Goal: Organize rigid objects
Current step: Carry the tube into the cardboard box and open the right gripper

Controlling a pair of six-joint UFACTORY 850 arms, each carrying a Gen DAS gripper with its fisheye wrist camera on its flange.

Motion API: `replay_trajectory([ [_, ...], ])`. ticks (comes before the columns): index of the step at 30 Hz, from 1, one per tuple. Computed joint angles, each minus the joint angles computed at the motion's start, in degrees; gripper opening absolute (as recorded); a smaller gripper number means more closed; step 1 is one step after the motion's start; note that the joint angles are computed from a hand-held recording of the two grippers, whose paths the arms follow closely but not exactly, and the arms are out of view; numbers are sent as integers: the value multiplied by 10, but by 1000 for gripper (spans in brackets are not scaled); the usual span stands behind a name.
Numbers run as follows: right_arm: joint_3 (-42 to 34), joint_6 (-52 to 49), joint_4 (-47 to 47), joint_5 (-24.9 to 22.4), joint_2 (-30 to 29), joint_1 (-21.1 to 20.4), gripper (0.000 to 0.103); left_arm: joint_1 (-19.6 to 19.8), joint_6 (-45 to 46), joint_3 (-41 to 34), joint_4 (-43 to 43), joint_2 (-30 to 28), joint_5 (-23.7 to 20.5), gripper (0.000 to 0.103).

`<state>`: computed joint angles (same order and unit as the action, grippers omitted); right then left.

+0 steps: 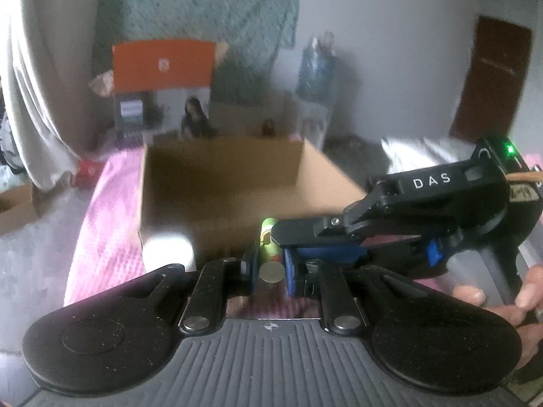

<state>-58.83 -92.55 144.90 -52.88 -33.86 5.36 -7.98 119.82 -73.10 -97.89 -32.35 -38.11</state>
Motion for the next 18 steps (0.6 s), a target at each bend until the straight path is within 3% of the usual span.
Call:
replay_trajectory([
  [5, -67, 27, -77, 42, -4, -27, 25, -15, -33, -64, -27, -31, 15, 14],
  [9, -152, 102, -162, 73, -44, -43, 25, -26, -98, -141, 8, -75, 49, 14],
  [13, -258, 228, -267, 97, -112, -58, 25, -39, -263, -263, 159, -149, 86, 14],
  [18, -400, 391, -398, 114, -208, -71, 25, -50, -492, -411, 383, -240, 95, 14],
])
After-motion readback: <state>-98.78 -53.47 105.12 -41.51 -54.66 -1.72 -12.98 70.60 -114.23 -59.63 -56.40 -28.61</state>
